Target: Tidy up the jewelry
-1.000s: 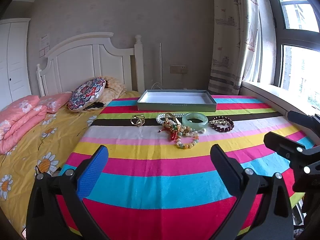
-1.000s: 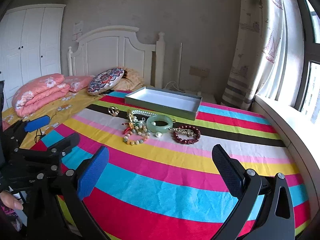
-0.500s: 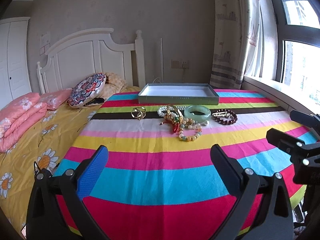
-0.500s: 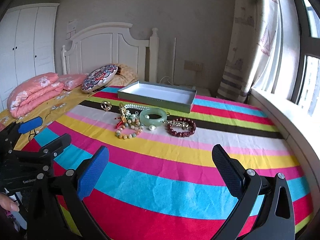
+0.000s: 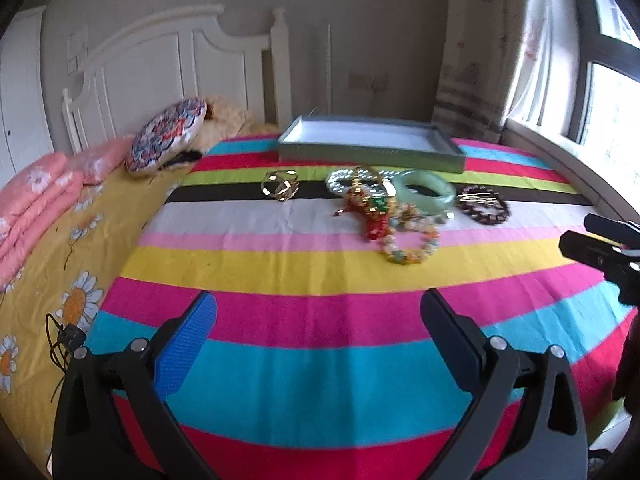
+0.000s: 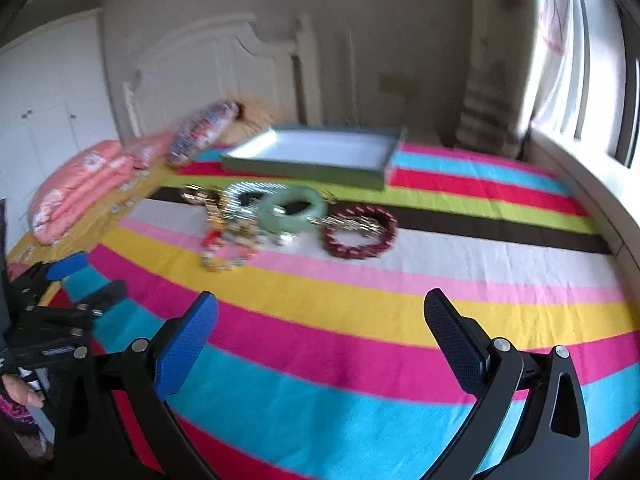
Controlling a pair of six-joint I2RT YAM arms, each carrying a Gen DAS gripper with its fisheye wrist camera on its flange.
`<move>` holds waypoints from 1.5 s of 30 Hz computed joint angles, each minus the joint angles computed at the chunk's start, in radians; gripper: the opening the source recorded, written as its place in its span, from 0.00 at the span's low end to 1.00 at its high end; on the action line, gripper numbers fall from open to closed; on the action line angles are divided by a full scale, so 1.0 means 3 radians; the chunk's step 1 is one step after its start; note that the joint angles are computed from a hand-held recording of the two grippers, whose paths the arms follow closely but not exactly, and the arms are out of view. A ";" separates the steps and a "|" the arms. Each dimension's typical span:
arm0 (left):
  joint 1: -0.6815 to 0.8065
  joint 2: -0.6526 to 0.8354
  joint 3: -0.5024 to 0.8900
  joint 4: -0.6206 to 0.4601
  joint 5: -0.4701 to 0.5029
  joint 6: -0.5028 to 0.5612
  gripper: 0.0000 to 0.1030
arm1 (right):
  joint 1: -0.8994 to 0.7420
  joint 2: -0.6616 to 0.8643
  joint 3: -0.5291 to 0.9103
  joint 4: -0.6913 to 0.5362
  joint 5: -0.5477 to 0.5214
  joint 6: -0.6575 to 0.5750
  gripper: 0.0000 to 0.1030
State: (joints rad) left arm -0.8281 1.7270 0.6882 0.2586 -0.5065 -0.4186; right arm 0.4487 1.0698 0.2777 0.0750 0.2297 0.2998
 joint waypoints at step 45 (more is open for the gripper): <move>0.0953 -0.0294 0.0067 0.0359 0.1776 0.0104 0.08 | -0.0266 0.2486 0.2215 -0.0295 -0.0781 -0.0916 0.87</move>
